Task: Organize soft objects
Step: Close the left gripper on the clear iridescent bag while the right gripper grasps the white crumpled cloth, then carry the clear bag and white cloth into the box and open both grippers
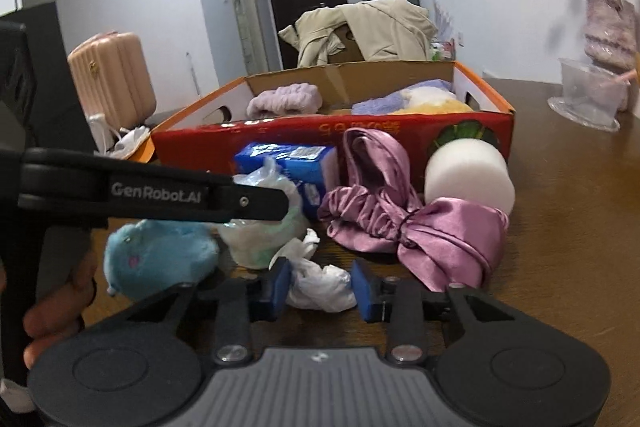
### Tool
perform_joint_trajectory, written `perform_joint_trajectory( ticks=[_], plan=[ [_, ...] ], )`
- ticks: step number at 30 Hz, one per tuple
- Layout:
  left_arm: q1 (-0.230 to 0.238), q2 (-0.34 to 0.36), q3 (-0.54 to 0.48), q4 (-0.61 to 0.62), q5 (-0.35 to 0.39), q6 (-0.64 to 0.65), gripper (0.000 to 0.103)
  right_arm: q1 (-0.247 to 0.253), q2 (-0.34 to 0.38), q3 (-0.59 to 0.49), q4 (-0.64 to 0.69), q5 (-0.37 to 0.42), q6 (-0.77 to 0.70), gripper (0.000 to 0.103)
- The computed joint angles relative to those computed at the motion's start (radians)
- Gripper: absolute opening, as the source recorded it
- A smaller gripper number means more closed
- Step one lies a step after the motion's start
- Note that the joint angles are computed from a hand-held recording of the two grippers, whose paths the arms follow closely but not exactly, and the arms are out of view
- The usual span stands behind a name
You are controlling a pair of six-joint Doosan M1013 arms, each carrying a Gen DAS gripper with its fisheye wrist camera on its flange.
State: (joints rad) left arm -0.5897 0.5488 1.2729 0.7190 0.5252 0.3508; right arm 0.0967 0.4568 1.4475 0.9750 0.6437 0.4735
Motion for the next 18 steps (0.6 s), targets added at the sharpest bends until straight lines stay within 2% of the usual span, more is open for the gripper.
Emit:
perform_joint_trajectory(
  ticks=[3,5,10,18],
  plan=[
    [0.001,-0.004,0.000,-0.019,0.001,0.009,0.035,-0.001,0.005,-0.008,-0.005,0.024,-0.011,0.019],
    [-0.002,-0.010,0.004,-0.008,0.001,-0.007,0.035,-0.002,0.005,-0.009,-0.006,0.032,-0.019,0.017],
    [-0.020,-0.048,0.042,0.079,-0.017,-0.108,0.035,-0.013,-0.017,0.020,0.045,0.032,-0.057,0.016],
    [-0.054,-0.108,0.103,0.274,0.011,-0.300,0.035,-0.034,-0.070,0.075,0.193,0.023,-0.192,0.016]
  ],
)
